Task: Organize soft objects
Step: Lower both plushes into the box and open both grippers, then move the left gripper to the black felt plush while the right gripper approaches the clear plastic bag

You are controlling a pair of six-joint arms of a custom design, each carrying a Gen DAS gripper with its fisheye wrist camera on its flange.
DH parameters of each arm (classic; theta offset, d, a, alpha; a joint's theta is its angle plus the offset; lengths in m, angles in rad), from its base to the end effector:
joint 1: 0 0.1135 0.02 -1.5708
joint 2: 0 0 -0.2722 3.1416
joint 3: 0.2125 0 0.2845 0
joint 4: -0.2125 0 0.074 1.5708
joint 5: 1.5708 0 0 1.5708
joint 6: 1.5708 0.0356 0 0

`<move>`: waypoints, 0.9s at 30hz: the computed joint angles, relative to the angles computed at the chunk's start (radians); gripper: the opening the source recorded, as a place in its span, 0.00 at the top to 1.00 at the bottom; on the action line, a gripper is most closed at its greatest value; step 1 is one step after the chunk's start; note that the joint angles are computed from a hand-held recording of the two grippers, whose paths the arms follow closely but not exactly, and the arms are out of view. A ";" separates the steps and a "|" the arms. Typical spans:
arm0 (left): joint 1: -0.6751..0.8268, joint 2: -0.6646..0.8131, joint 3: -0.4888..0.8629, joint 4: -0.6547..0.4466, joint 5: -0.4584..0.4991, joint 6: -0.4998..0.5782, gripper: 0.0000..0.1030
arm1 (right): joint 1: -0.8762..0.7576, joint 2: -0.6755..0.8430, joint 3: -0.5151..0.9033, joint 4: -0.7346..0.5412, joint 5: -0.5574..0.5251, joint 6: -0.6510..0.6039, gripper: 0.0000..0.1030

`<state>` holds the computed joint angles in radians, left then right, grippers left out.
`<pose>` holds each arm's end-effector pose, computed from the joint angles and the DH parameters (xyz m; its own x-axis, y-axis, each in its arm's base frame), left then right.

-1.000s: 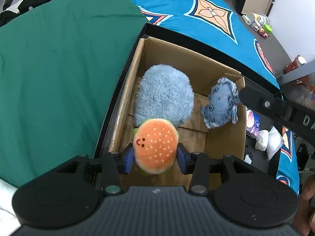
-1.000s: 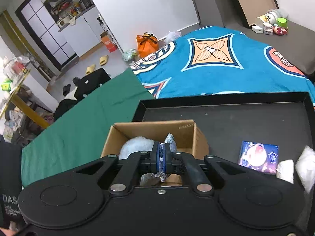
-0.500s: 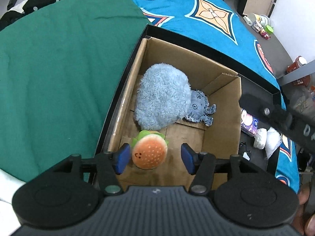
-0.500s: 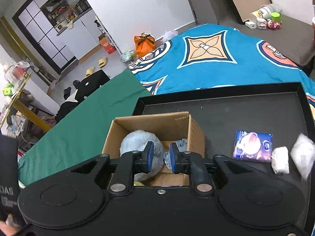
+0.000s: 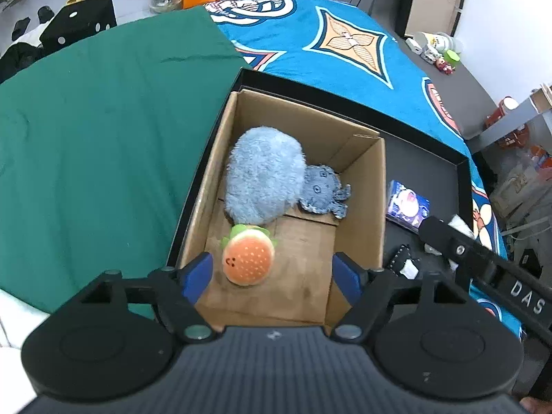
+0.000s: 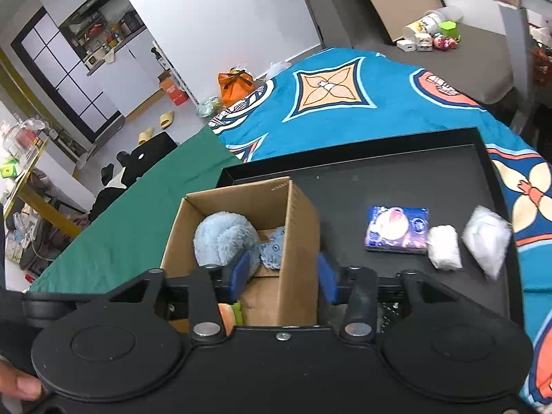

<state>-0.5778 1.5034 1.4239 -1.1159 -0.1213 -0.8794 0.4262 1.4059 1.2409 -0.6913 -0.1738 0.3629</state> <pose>0.2735 -0.1732 0.3211 -0.8860 -0.3352 -0.3205 -0.2784 0.9371 -0.2107 0.2988 0.1424 0.3131 -0.8242 0.0098 -0.5662 -0.2329 0.9055 0.3547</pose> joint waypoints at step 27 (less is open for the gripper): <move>-0.342 -0.042 0.179 -0.181 -0.267 -0.255 0.19 | -0.060 -0.348 -0.130 -0.130 0.067 -0.023 0.10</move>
